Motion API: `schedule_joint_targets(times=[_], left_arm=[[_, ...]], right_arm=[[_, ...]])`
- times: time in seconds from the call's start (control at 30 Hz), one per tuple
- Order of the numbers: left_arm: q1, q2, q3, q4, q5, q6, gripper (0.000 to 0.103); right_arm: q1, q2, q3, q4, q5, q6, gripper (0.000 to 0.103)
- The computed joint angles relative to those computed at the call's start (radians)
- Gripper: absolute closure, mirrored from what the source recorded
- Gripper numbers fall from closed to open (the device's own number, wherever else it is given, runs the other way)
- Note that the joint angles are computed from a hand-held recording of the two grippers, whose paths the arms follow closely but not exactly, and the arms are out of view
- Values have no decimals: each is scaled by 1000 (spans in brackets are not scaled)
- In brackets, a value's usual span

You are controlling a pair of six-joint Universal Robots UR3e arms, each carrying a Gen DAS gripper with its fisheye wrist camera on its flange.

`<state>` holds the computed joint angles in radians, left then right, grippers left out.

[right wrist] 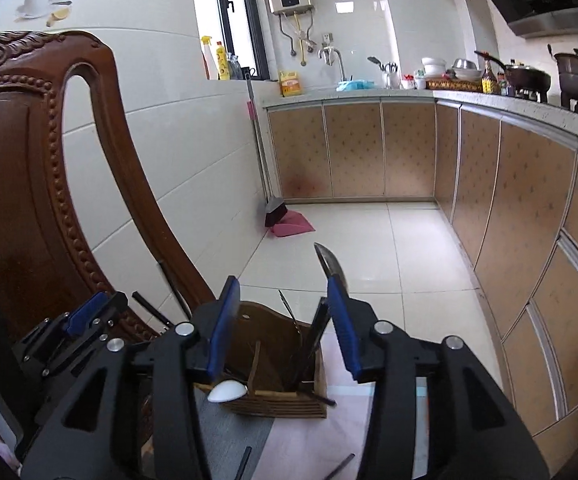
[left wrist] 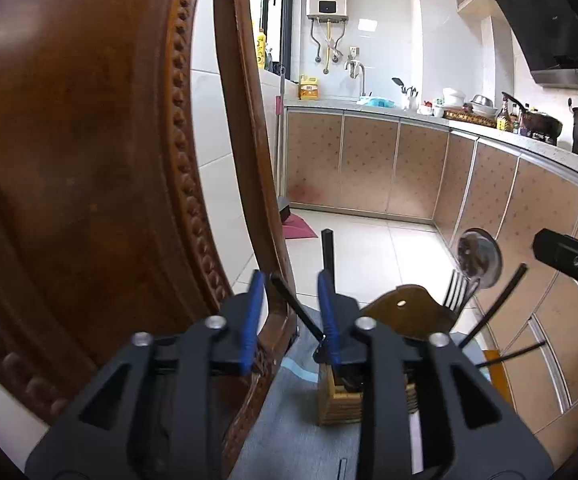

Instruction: Organize utensils

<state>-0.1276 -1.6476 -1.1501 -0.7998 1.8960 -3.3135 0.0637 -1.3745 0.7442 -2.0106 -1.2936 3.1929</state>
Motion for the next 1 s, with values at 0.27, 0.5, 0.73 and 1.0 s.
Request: schedule_joint_targets(times=[0.27, 0.5, 0.73, 1.0], left_arm=[[-29, 164, -171, 6, -16, 16, 57], [-34, 293, -355, -5, -47, 28, 51], [-38, 300, -568, -62, -99, 62, 85], [39, 63, -451, -191, -328, 102, 79]], right_arm=[[-167, -324, 326, 29, 134, -78, 52], [-433, -582, 625, 239, 253, -159, 50], [-277, -442, 739, 312, 29, -116, 59], [-62, -214, 702, 224, -87, 30, 63]])
